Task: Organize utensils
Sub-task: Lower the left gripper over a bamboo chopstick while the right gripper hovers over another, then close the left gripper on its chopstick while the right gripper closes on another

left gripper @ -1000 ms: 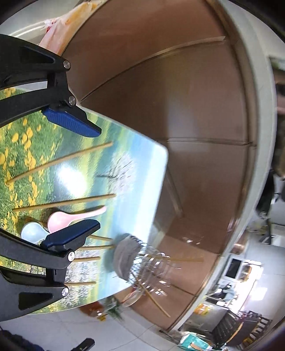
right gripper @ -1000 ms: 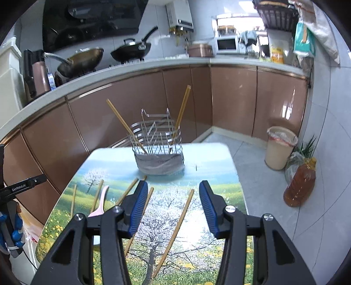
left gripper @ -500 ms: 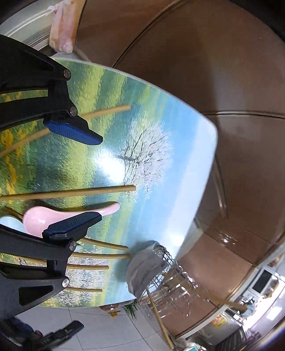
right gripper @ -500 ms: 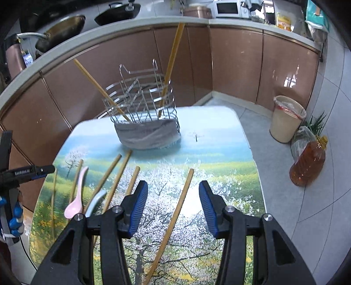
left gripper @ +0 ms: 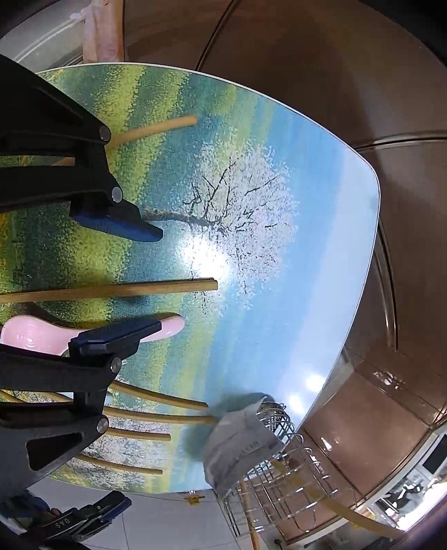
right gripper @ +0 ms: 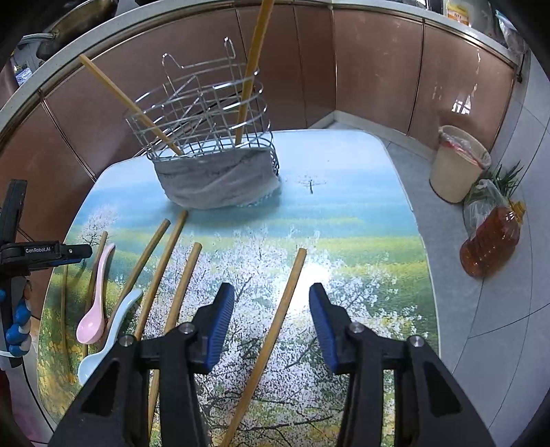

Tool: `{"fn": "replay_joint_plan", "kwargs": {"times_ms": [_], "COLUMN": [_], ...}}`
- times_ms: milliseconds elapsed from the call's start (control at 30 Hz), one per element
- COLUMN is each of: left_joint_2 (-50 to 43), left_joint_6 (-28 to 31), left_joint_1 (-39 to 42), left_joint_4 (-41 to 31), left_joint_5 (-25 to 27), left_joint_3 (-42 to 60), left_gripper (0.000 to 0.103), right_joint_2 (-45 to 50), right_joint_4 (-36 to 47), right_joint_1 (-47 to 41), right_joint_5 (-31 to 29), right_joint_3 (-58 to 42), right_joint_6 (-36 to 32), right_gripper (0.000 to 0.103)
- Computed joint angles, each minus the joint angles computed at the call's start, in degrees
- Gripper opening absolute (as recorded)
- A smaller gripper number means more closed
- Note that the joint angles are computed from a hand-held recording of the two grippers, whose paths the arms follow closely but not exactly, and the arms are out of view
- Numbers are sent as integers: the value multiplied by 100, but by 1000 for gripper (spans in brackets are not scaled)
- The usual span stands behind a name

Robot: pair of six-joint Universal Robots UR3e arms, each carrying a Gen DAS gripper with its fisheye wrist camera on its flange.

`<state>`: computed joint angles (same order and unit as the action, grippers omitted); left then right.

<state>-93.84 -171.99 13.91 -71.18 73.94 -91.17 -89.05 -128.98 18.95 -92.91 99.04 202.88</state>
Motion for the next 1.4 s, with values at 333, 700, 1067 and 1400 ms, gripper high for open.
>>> {"fn": "replay_joint_plan", "kwargs": {"times_ms": [333, 700, 1067, 1400], "left_joint_2": [-411, -759, -1253, -1239], "left_joint_6": [-84, -206, -214, -31], "left_joint_1": [-174, -392, -466, -192], "left_joint_4": [-127, -214, -555, -581], "left_joint_5": [132, 173, 271, 84], "left_joint_3": [350, 715, 1403, 1307], "left_gripper": [37, 31, 22, 7], "right_joint_2": [428, 871, 1226, 1536], "right_joint_4": [432, 758, 991, 1435], "right_joint_1": [-337, -617, -643, -357], "right_joint_5": [421, 655, 540, 265], "right_joint_3": [-423, -725, -1052, -1590], "right_joint_6": [-33, -161, -354, -375], "right_gripper": [34, 28, 21, 11]}}
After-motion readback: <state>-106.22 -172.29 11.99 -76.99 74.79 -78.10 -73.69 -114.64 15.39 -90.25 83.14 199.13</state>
